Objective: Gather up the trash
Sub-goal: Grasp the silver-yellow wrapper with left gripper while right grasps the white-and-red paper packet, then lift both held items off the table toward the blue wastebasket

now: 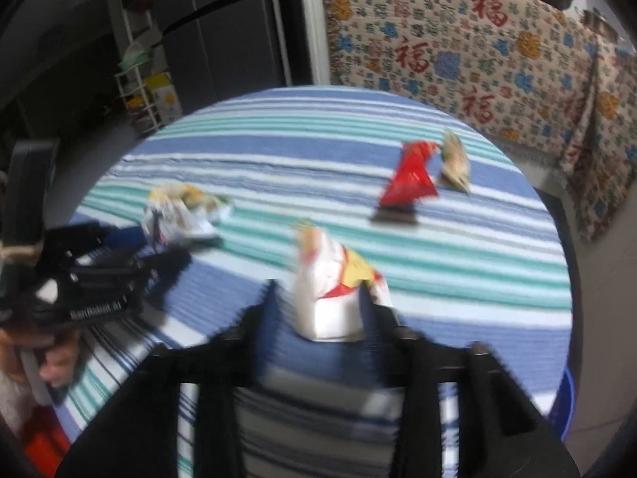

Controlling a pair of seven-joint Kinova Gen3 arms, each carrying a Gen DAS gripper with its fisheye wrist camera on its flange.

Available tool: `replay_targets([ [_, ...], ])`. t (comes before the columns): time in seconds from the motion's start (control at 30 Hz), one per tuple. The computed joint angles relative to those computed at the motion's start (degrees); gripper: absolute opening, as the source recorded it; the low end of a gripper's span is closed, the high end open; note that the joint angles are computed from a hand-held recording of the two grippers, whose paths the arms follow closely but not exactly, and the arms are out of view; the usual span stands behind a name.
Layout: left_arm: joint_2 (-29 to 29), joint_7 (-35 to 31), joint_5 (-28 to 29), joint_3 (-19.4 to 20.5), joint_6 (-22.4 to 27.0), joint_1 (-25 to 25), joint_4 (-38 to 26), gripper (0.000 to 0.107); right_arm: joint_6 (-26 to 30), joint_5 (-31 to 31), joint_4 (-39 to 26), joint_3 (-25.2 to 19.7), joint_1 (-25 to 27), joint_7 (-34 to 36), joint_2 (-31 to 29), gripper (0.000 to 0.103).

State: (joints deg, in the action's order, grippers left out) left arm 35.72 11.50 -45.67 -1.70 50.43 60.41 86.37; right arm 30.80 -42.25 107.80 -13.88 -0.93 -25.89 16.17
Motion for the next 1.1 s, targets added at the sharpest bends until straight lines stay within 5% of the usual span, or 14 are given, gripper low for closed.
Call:
replay_targets([
  [0.2, 0.4, -1.4, 0.6, 0.5, 1.3, 0.2, -0.7, 0.059, -5.8, 4.8, 2.8, 0.4, -1.1, -0.7, -1.4, 0.060],
  [0.4, -1.9, 2.7, -0.6, -0.3, -3.8, 0.2, 3.3, 0.059, -3.8, -1.3, 2.6, -3.3, 2.7, 8.9, -1.3, 0.059],
  [0.63, -1.3, 1.2, -0.4, 0.2, -2.6, -0.6, 2.1, 0.059, -2.6, 3.7, -0.3, -0.4, -1.9, 2.5, 1.0, 0.058],
  [1.1, -1.1, 0.3, 0.1, -0.1, -0.5, -0.3, 1.4, 0.059, -4.1, 3.7, 0.3, -3.2, -0.2, 2.4, 1.2, 0.058],
])
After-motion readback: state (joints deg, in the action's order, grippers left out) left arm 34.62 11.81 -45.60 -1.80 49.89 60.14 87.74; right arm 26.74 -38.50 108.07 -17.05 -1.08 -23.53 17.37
